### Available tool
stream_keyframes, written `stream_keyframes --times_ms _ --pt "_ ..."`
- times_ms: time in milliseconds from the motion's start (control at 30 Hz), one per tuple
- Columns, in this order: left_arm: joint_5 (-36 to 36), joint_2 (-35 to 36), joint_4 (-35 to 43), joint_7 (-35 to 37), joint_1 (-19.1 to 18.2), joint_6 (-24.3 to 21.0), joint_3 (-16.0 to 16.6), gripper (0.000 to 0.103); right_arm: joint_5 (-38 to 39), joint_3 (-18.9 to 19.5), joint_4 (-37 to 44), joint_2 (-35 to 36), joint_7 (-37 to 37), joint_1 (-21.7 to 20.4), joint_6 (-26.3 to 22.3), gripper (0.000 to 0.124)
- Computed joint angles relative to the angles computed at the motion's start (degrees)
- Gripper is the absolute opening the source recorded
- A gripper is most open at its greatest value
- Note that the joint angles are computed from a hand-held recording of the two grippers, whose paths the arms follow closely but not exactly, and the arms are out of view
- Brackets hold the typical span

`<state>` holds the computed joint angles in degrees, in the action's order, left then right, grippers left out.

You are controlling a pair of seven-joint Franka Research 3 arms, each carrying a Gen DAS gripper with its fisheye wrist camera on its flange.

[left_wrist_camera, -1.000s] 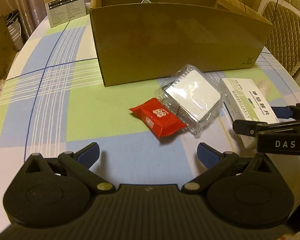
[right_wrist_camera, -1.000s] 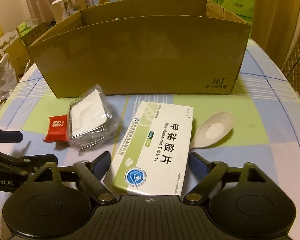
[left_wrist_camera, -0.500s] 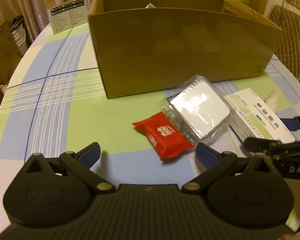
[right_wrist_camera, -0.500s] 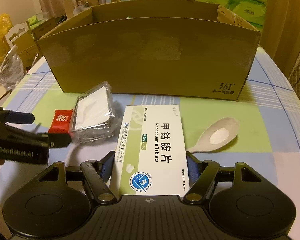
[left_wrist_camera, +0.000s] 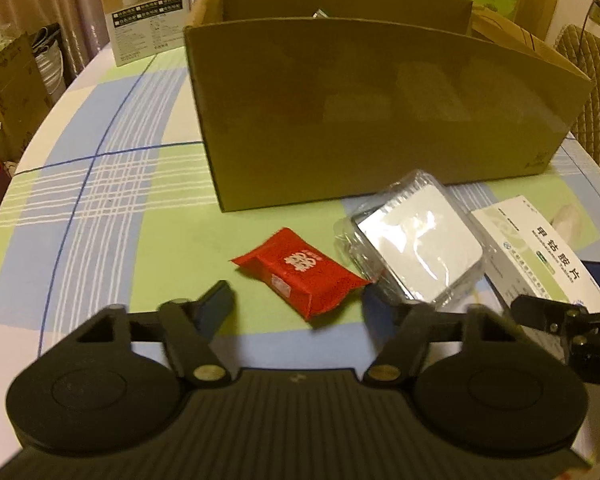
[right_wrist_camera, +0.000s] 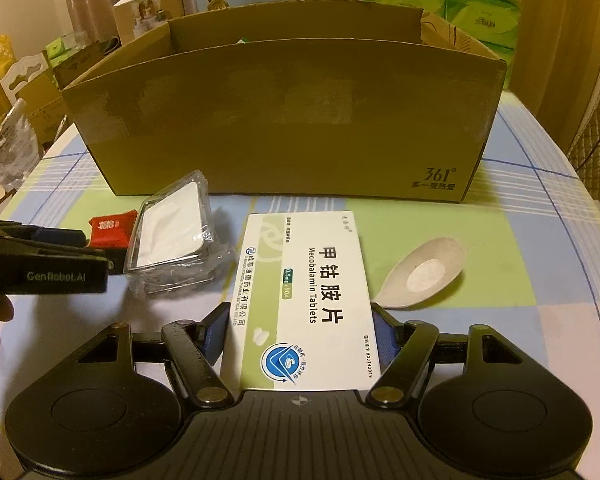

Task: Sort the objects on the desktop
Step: 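Reach the right gripper to the white Mecobalamin box while the left gripper approaches the red candy packet, then grasp the white Mecobalamin box with the right gripper while the left gripper grasps the red candy packet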

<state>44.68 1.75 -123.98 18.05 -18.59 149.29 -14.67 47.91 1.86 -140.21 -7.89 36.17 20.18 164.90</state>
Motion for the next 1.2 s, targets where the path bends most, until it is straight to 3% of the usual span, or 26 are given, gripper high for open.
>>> stream_keyframes --times_ms 33,67,200,267,400,533,767,967,1067,1167,1200 --pt "-0.25 -0.44 -0.31 0.26 0.04 -0.17 0.03 0.042 0.14 -0.05 0.02 0.00 -0.05 -0.01 -0.07 0.068" --pt "-0.69 -0.92 -0.68 0.54 0.14 -0.35 0.05 0.039 0.30 -0.08 0.00 -0.02 -0.14 -0.01 -0.09 0.068" --pt "-3.33 -3.86 -3.31 1.73 0.76 -1.74 -0.12 0.036 1.15 -0.24 0.06 -0.19 -0.46 -0.02 -0.57 0.068" --pt "-3.97 -4.89 -4.45 1.61 1.17 -0.85 -0.29 0.037 1.99 -0.30 0.00 -0.43 -1.30 0.20 -0.78 0.068" --pt "-1.90 -5.23 -4.78 -0.71 1.81 1.58 -0.94 0.060 2.83 -0.27 -0.06 -0.80 -3.46 0.65 -1.44 0.068" --pt "0.26 -4.22 -3.50 -2.77 1.98 1.92 -1.18 0.067 5.14 -0.55 0.14 -1.15 -7.65 1.15 -3.48 0.068" --pt "3.27 -2.54 -1.81 -6.55 2.13 0.79 -0.57 0.068 3.53 0.51 0.04 -0.23 -4.27 0.50 0.53 0.068" --pt "3.79 0.05 -0.03 -9.88 2.57 4.20 0.82 0.070 3.02 0.24 0.20 0.03 -3.31 0.47 -0.45 0.068" --pt "3.53 1.15 1.25 -9.01 2.29 3.36 1.14 0.070 3.25 0.31 0.20 0.06 -3.53 0.63 -0.54 0.068" --pt "1.63 1.08 1.05 -6.52 2.22 2.52 1.40 0.063 3.35 0.23 0.19 -0.02 -3.45 0.56 -0.72 0.068" --pt "0.55 0.76 0.61 -5.26 2.30 2.49 1.43 0.054 3.40 0.20 0.10 -0.14 -3.52 0.54 -0.74 0.068"
